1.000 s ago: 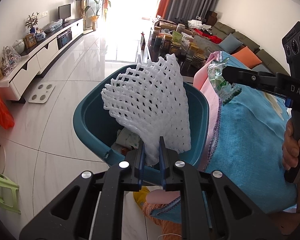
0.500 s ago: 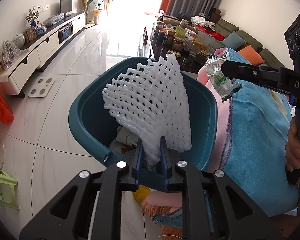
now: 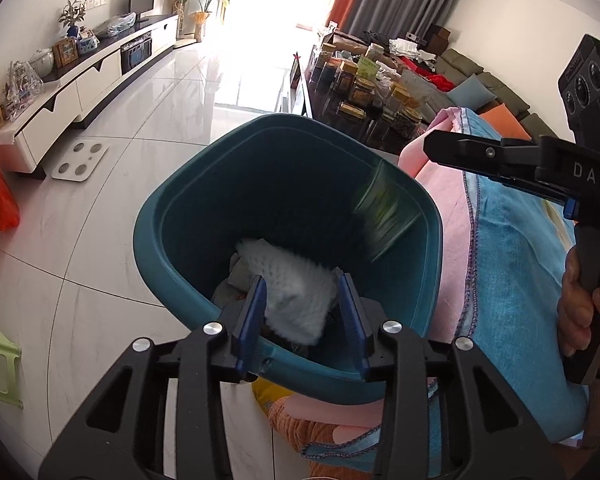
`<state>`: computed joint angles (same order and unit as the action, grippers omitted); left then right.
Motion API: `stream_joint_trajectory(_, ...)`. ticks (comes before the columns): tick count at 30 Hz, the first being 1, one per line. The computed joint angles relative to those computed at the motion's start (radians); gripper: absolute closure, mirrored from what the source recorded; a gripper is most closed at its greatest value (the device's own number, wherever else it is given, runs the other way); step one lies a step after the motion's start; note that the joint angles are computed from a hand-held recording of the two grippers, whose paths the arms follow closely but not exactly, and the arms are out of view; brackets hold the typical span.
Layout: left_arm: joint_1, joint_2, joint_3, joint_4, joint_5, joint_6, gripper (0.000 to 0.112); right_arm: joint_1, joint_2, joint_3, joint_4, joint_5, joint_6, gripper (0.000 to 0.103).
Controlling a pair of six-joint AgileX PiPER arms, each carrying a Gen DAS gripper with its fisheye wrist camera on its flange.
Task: Collect trash
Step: 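Open the left tool to drop the foam net into the bin while the right tool releases the bag, then move both tools back over the table toward the remaining trash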
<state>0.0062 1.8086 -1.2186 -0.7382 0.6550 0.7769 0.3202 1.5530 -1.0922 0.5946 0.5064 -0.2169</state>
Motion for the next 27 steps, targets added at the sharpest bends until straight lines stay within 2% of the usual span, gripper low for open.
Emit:
stream_joint_trajectory(7,0.006,-0.059,0.052,-0.049,-0.025,0.048,0.075,-0.017,-0.031,0.033,0.053,-0.005,-0.049,0.073)
stream_joint_trajectory(12,0.014,-0.161,0.129,-0.136,-0.042,0.143,0.070,-0.022,-0.124,0.101,0.075,-0.015,-0.088,0.070)
stream_joint_trajectory(14,0.017,-0.204,0.159,-0.182,-0.036,0.191,0.067,-0.029,-0.187,0.143,0.084,-0.017,-0.109,0.065)
stream_joint_trajectory(20,-0.033,-0.332,0.241,-0.269,0.004,0.288,0.062,-0.071,-0.415,0.272,0.041,0.002,-0.109,0.062)
stream_joint_trajectory(24,-0.136,-0.394,0.283,-0.271,-0.007,0.299,0.060,-0.159,-0.598,0.359,0.006,0.065,-0.106,0.059)
stream_joint_trajectory(27,-0.228,-0.415,0.301,-0.265,-0.018,0.290,0.058,-0.283,-0.748,0.425,-0.007,0.146,-0.114,0.057)
